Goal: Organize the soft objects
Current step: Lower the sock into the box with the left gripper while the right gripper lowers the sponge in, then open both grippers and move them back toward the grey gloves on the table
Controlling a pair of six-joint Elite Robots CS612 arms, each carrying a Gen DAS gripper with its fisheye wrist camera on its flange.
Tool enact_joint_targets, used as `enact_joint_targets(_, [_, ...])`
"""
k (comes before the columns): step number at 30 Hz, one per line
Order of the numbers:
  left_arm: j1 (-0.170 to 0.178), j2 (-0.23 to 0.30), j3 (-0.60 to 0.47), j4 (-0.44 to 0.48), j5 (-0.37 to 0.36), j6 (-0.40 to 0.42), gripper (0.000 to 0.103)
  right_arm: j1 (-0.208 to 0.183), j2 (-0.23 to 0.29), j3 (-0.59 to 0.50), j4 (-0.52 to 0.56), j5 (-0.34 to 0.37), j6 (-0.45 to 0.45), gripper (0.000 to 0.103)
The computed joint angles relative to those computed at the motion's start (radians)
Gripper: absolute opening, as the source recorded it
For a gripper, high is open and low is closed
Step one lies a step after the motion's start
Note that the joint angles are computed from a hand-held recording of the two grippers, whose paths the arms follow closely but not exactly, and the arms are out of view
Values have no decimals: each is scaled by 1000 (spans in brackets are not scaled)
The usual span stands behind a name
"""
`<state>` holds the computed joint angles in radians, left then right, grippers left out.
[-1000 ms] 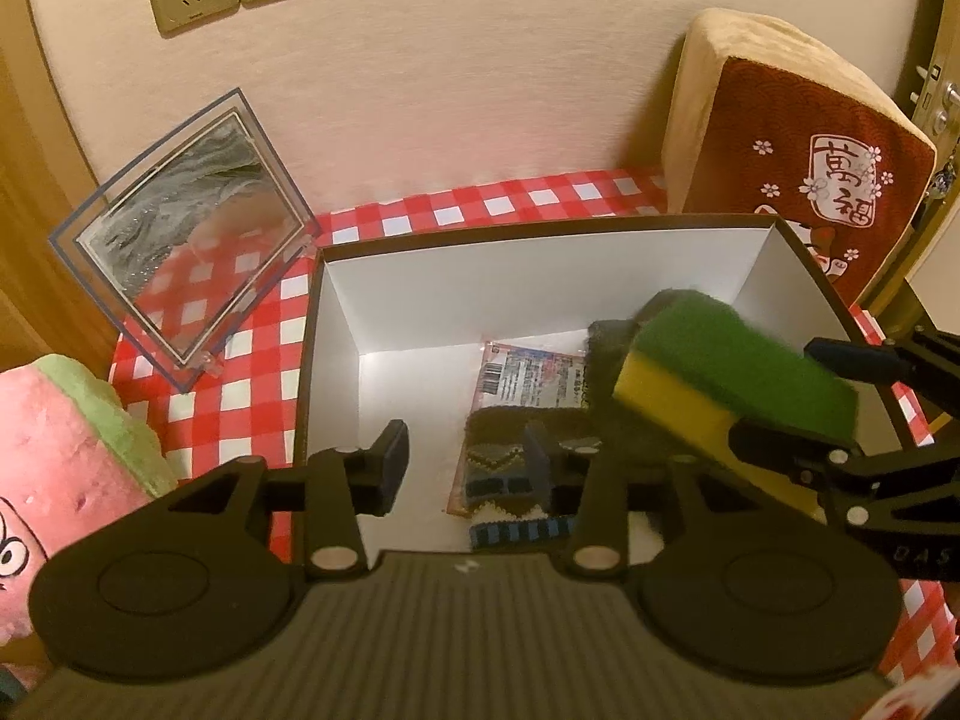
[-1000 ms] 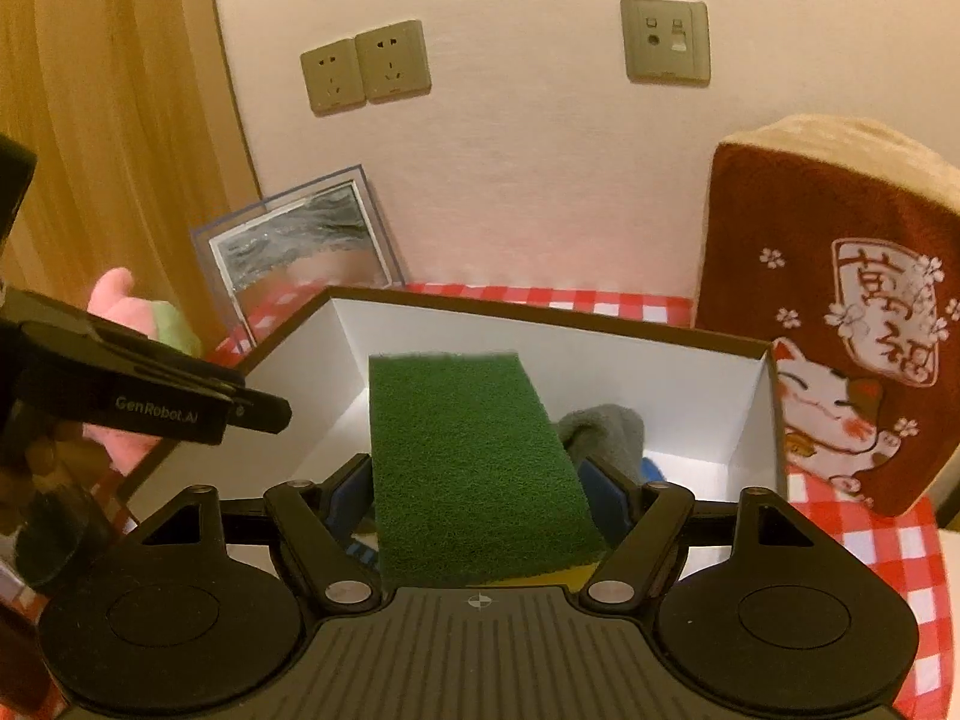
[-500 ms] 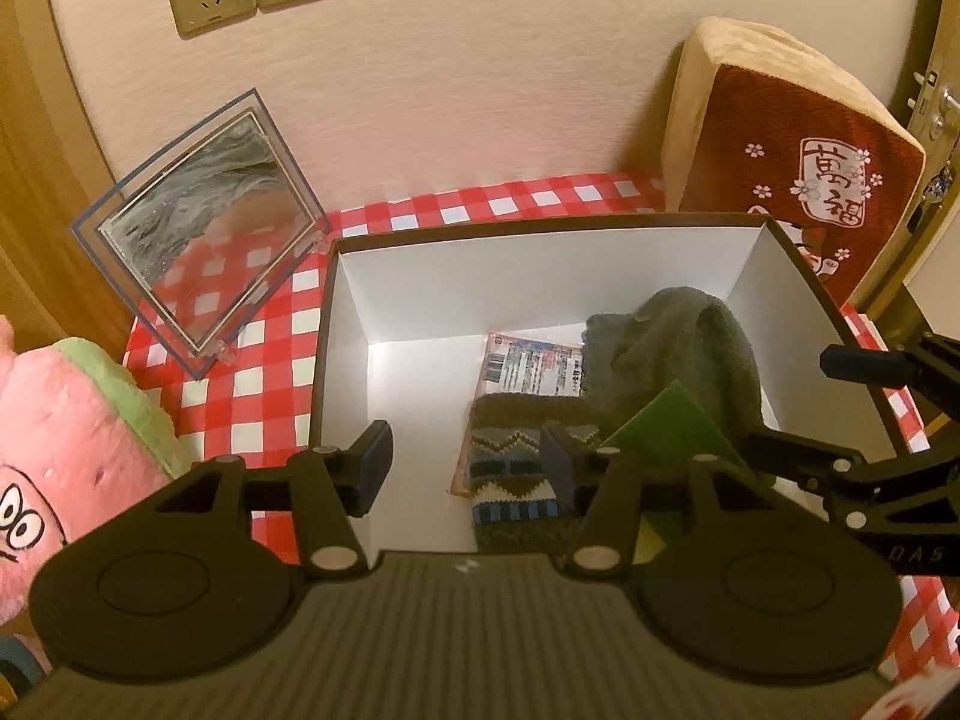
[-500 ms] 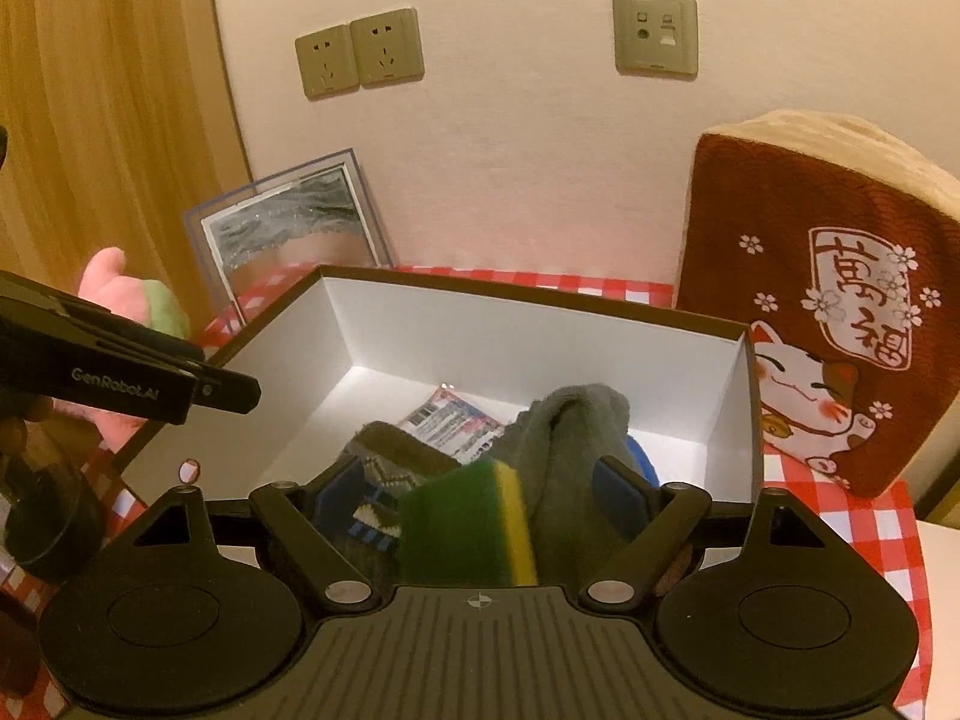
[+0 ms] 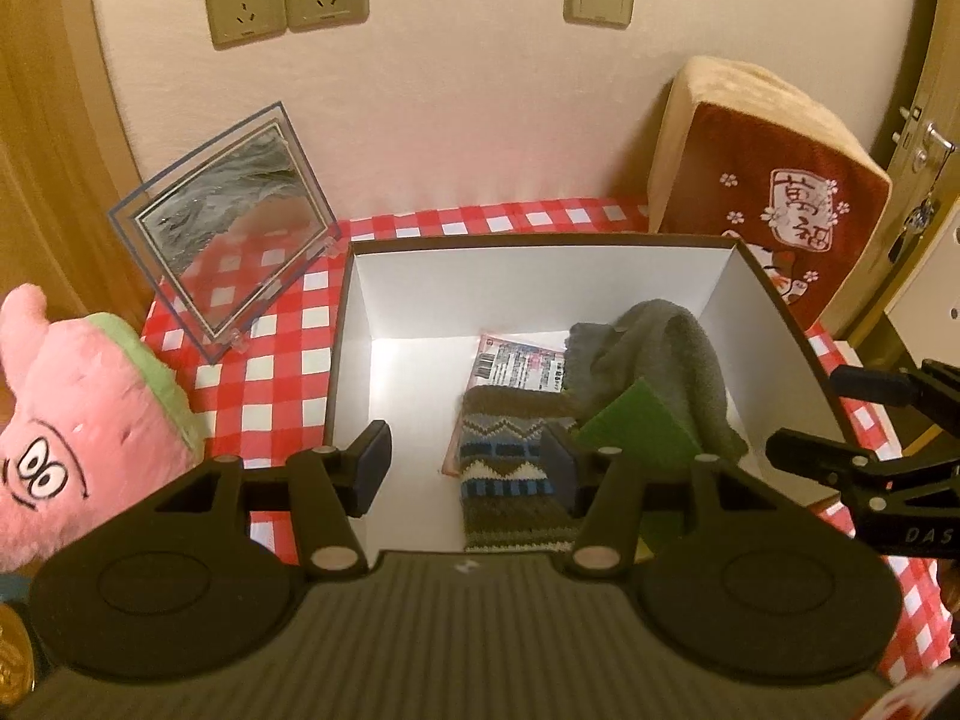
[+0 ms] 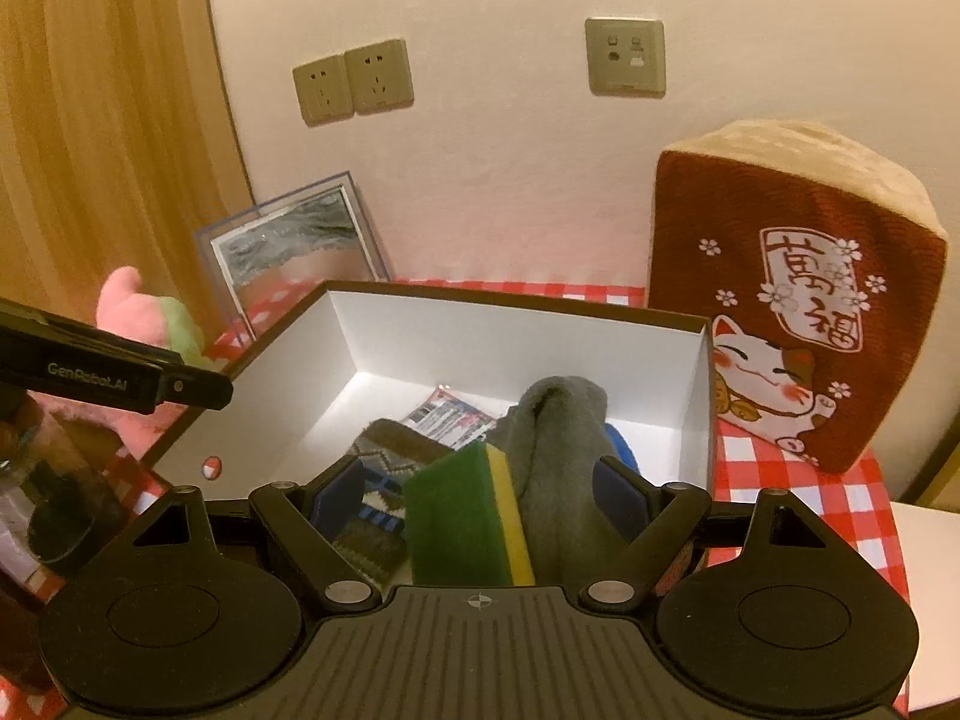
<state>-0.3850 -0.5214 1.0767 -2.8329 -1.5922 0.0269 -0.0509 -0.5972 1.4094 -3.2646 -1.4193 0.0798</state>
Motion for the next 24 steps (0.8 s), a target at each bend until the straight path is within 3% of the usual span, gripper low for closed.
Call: enact_joint_targets(24, [15, -163, 313, -224, 18, -70, 58, -12, -135, 251, -166, -22, 98, 83])
